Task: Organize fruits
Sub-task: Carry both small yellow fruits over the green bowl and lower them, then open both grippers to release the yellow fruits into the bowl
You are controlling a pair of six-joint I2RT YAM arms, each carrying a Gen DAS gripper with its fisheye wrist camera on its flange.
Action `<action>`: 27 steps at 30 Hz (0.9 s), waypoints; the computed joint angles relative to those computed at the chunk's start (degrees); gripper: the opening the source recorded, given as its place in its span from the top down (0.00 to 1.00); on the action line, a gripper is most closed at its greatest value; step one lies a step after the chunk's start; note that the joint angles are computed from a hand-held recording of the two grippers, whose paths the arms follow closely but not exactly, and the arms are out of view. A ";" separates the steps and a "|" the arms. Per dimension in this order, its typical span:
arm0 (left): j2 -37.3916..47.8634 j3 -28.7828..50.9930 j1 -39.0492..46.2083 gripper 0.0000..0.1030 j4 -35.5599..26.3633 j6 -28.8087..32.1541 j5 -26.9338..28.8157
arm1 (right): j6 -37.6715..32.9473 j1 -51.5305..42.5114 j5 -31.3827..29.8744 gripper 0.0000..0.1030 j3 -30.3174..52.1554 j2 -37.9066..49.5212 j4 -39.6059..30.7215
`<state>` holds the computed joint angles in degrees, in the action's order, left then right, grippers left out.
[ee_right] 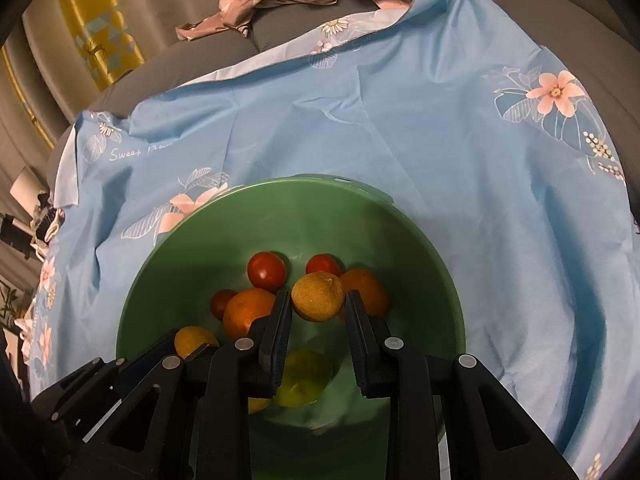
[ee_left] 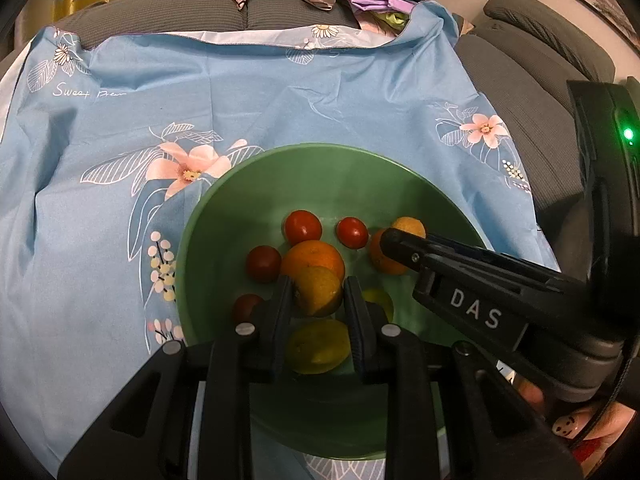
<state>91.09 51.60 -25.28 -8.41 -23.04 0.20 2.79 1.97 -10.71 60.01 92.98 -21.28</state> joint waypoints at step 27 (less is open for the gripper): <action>-0.26 -0.22 0.60 0.74 0.20 -1.59 1.04 | -0.04 0.35 0.24 0.72 0.13 0.21 -0.30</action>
<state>90.83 51.38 -24.68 -8.21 -24.63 1.25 2.74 2.32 -10.48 60.14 93.19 -21.59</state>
